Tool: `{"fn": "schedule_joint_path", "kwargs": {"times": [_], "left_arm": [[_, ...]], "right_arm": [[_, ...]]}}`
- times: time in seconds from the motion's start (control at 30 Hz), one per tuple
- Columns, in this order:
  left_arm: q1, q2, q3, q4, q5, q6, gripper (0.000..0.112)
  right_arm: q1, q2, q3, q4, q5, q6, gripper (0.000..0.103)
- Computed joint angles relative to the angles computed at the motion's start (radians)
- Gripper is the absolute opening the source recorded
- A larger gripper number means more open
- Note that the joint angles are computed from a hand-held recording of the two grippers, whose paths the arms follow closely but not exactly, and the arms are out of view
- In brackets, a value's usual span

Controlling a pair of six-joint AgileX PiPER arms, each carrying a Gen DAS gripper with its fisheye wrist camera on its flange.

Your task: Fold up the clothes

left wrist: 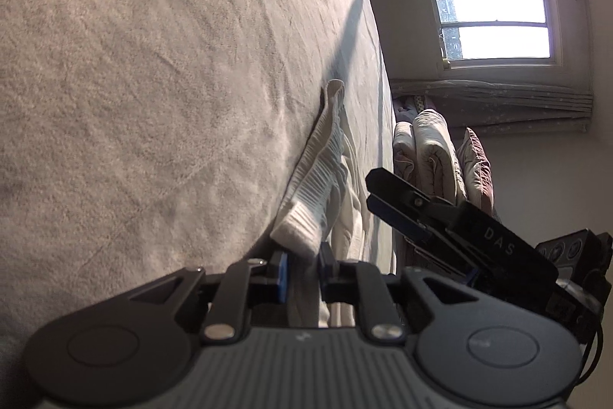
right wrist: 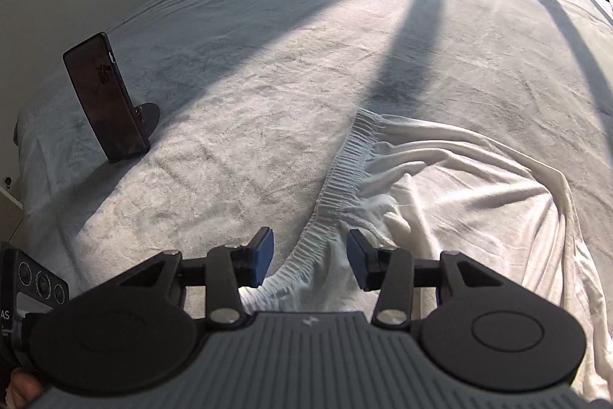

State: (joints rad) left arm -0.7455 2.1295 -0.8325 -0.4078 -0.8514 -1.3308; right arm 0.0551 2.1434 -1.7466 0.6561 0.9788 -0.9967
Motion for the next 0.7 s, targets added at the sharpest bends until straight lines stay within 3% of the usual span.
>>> {"fn": "schedule_joint_path", "kwargs": {"times": [0.13,0.2,0.4,0.5,0.63,0.7], "left_arm": [[0.004,0.008,0.003,0.009,-0.023,-0.007,0.016],[0.002,0.017,0.026,0.023,-0.069,-0.041,0.018],[0.011,0.031,0.025,0.032,-0.129,-0.086,0.03],[0.019,0.034,0.002,0.031,-0.096,-0.087,0.03],[0.02,0.031,-0.029,-0.001,-0.047,-0.069,0.027],[0.019,0.025,-0.039,-0.011,-0.021,-0.052,0.026]], "right_arm": [[0.075,0.136,-0.228,-0.102,0.019,0.21,0.047],[0.102,0.212,-0.356,-0.152,0.046,0.293,0.047],[0.191,0.383,-0.639,-0.402,0.091,0.549,0.047],[0.204,0.405,-0.656,-0.459,0.074,0.575,0.045],[0.193,0.393,-0.622,-0.458,0.038,0.573,0.026],[0.171,0.398,-0.644,-0.432,0.061,0.576,0.025]]}}
